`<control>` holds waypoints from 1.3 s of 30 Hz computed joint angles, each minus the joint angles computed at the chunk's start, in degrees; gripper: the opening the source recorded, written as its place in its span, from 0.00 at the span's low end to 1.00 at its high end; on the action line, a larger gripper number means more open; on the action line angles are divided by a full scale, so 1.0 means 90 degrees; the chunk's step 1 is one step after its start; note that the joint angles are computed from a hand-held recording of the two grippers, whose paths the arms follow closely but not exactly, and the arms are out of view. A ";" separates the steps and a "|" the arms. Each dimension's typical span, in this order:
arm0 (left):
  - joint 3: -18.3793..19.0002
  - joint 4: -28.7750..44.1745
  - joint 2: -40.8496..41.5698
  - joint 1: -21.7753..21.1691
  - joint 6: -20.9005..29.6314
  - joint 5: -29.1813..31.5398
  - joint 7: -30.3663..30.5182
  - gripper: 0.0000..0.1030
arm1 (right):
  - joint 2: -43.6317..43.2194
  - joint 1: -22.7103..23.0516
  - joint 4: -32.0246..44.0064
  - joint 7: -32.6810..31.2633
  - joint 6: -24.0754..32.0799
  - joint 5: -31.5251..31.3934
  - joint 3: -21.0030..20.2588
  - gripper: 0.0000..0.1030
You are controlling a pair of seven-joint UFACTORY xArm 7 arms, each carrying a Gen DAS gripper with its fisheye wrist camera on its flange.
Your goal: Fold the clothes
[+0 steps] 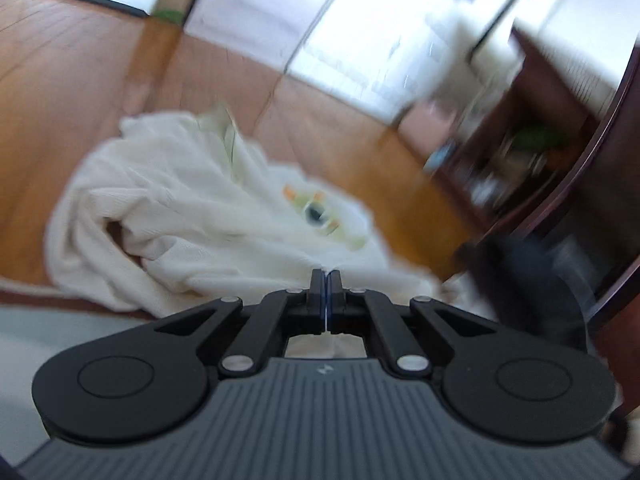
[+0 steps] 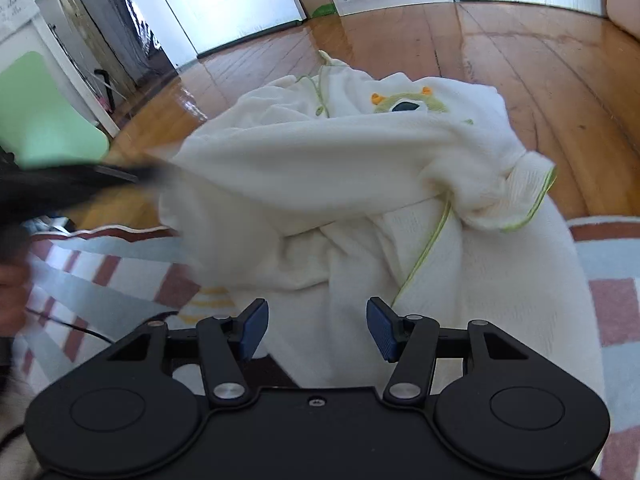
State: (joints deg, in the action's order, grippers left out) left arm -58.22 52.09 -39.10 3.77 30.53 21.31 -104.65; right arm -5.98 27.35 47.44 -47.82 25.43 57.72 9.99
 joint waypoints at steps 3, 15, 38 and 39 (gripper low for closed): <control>-0.0071 -0.0140 0.0093 -0.0426 0.0877 -0.0621 -0.0462 0.00 | -0.0073 -0.0050 -0.0037 -0.0110 0.0328 0.0166 -0.0095 0.58; 0.0305 -0.0117 0.1310 -0.0690 0.0370 0.0851 -0.0752 0.18 | 0.0251 -0.0130 0.0126 -0.0433 0.0893 0.0627 0.0139 0.58; 0.1510 0.0182 0.2367 -0.1266 0.0931 0.2173 -0.1461 0.02 | 0.1604 -0.0923 0.1791 0.0703 0.2085 0.0953 0.0153 0.65; 0.1669 -0.0108 0.2244 -0.1251 0.0485 0.2313 -0.1885 0.02 | 0.1731 -0.0988 0.1969 0.0703 0.2237 0.1005 0.0181 0.65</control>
State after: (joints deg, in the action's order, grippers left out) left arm -43.20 51.12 -18.90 -7.49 34.89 42.13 -121.61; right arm 9.60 18.46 65.17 -41.49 45.56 66.76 11.62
